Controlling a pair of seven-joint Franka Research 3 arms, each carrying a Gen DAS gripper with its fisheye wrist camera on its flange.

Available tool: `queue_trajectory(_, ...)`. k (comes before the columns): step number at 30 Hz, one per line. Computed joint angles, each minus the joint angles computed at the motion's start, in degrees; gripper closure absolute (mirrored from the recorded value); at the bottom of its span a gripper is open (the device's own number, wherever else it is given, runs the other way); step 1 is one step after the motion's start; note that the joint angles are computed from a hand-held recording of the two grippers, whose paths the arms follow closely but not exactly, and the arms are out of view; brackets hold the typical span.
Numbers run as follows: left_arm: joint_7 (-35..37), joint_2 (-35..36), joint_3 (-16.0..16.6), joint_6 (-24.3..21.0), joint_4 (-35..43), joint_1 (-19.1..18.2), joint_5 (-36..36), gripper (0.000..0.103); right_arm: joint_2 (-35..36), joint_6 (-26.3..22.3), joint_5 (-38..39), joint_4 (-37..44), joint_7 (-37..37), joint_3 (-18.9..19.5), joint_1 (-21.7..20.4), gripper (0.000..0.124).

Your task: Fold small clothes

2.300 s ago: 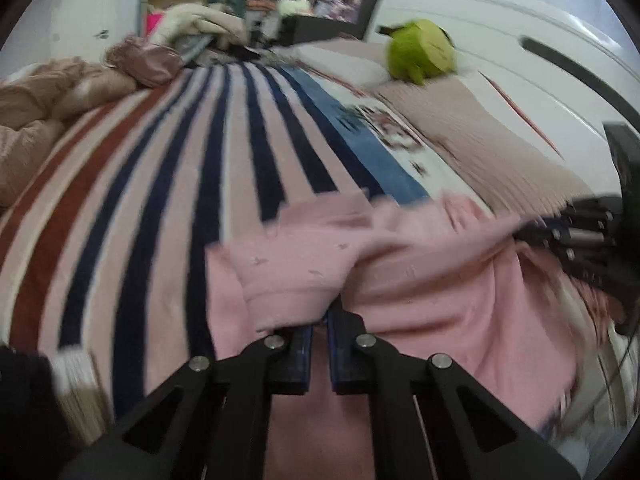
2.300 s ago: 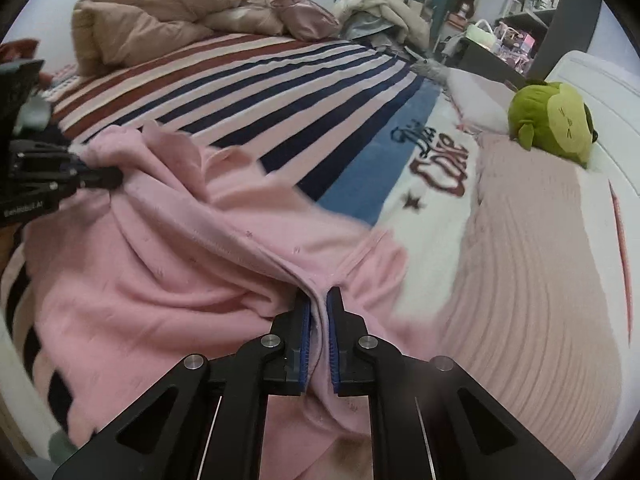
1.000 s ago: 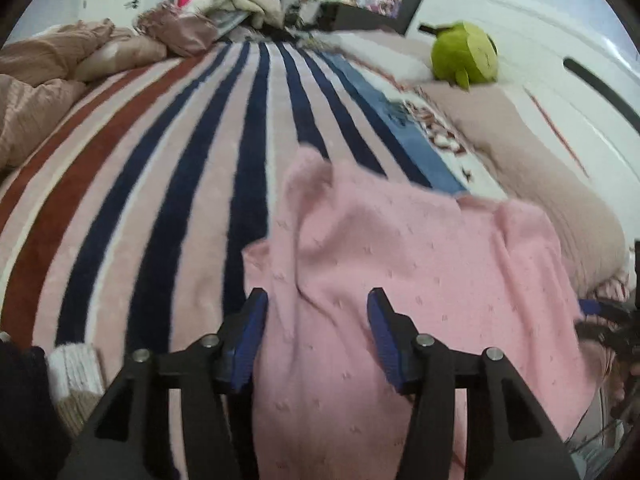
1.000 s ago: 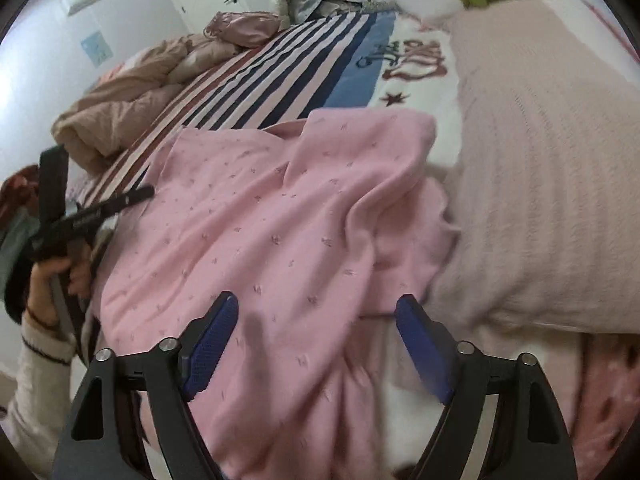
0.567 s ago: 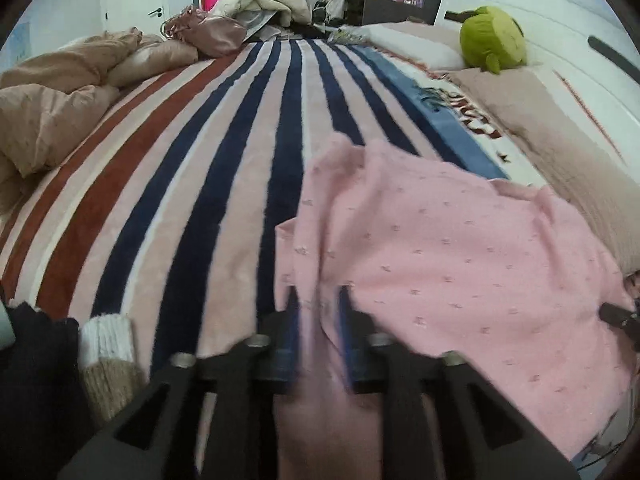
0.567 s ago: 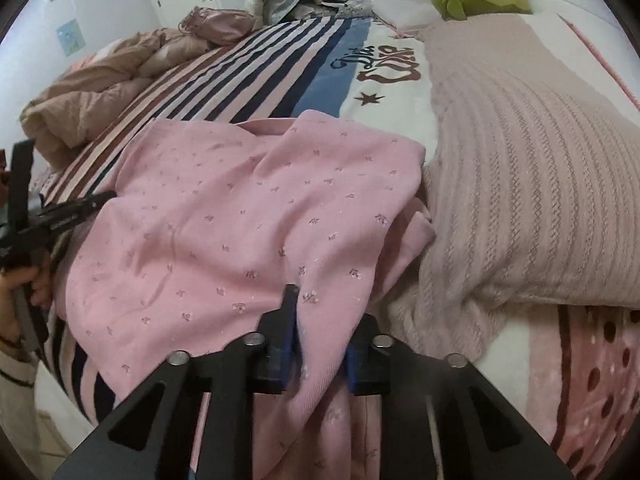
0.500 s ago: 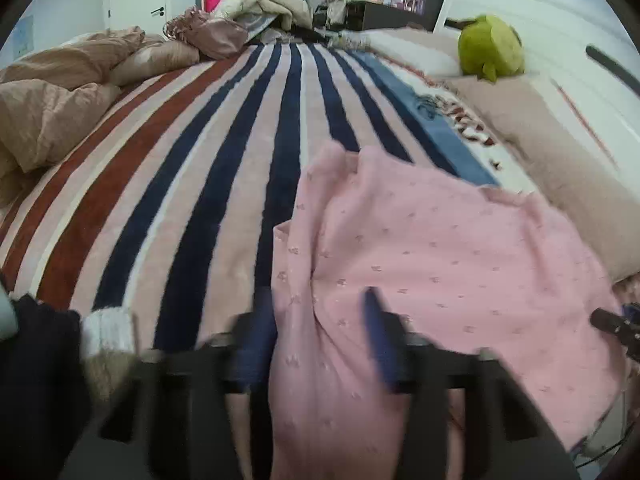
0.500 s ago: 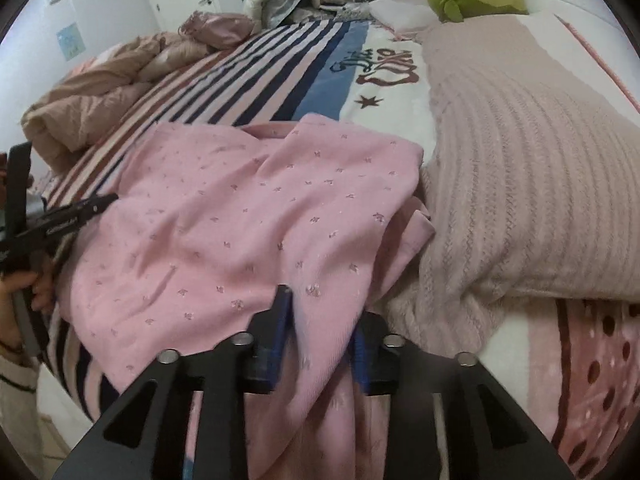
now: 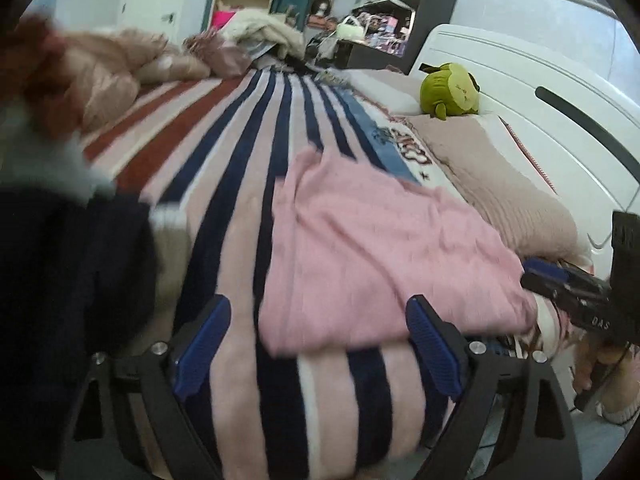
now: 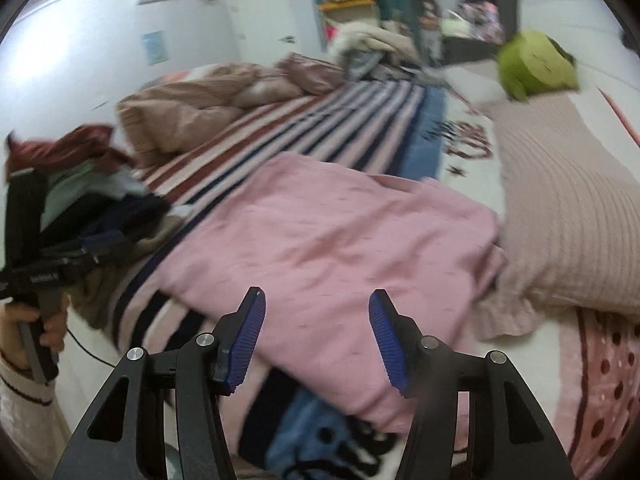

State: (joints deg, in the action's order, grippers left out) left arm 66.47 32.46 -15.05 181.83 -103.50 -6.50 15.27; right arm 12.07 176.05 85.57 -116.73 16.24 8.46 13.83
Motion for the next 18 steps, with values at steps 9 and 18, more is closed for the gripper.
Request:
queue_trajectory(9, 3.9, 9.9, -20.4, 0.6, -1.5, 16.9, -1.1, 0.016, 4.3, -3.8, -26.0, -1.5, 18.3, -1.5, 3.4, 0.097)
queue_trajectory(18, 3.7, 22.4, -24.8, 4.8, 10.7, 16.9, -0.2, 0.02, 6.2, -5.7, -32.7, -0.6, 24.6, 3.2, -2.5, 0.107)
